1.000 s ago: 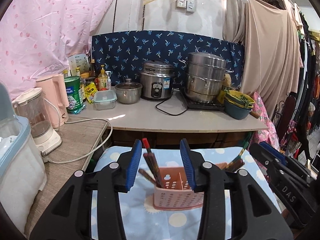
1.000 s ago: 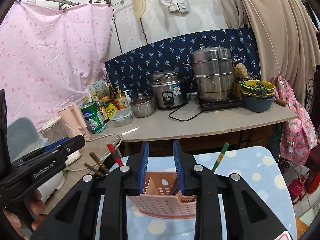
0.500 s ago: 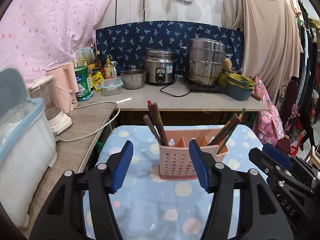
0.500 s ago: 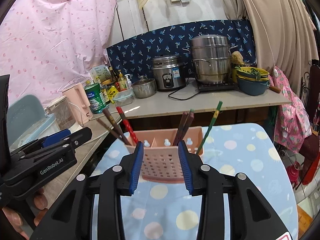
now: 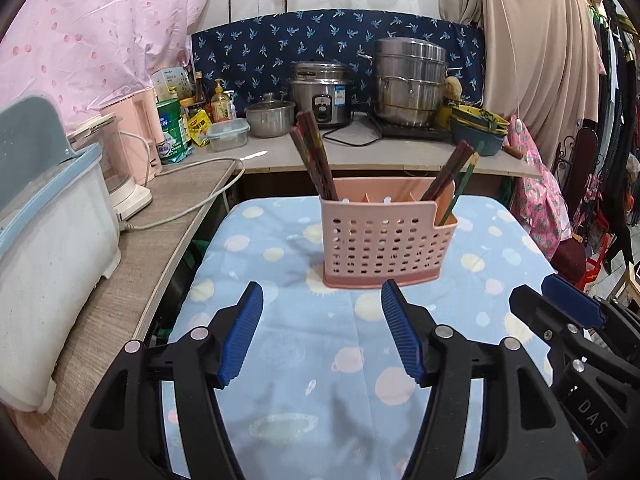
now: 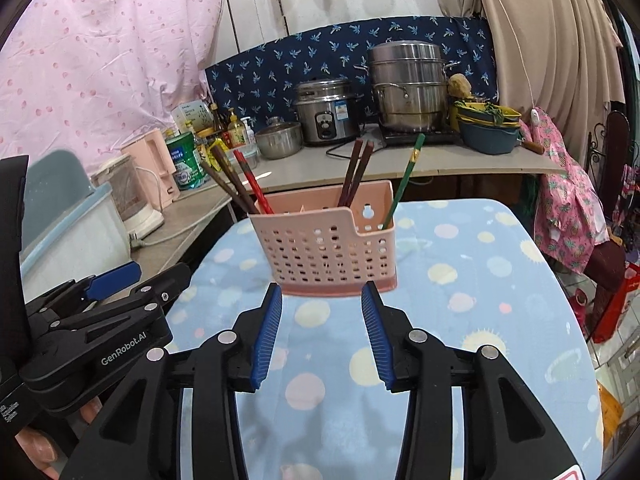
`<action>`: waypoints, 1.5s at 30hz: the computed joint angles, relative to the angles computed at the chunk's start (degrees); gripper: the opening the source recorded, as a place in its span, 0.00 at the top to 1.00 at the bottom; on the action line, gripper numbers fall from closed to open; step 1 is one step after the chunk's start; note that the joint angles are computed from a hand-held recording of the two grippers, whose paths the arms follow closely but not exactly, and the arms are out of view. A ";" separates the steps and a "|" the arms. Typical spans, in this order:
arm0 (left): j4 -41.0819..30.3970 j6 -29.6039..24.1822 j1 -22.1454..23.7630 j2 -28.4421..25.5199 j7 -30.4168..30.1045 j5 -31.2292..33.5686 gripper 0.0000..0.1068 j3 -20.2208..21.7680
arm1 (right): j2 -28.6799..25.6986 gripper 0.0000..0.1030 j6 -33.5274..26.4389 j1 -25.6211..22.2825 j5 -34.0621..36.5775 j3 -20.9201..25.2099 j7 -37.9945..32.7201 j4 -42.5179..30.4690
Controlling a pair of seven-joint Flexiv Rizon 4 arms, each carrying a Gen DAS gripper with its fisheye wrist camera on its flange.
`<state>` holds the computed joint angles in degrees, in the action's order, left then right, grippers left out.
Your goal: Organize utensils
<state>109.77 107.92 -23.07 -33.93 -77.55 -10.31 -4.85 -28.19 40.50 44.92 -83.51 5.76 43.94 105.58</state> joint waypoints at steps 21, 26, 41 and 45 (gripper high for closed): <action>4.67 1.70 -1.63 0.12 -1.86 -1.52 0.23 1.97 | -1.22 0.29 -2.39 2.53 4.16 0.66 2.11 1.07; 4.49 1.25 -3.21 -0.32 -1.50 -2.91 0.20 3.45 | -1.51 0.20 -2.90 2.76 5.11 0.68 2.05 1.29; 3.74 -0.59 -6.01 -1.26 -1.62 -5.22 0.13 6.18 | -1.99 0.06 -3.30 3.02 7.49 0.54 2.94 2.02; 3.66 -0.92 -5.26 -1.36 -1.96 -4.94 0.11 5.45 | -2.22 0.06 -4.12 3.25 8.09 0.57 2.21 1.72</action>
<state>113.42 107.00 -28.33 -35.30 -79.51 -15.25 0.60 -30.40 36.37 48.17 -75.42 6.32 46.15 107.30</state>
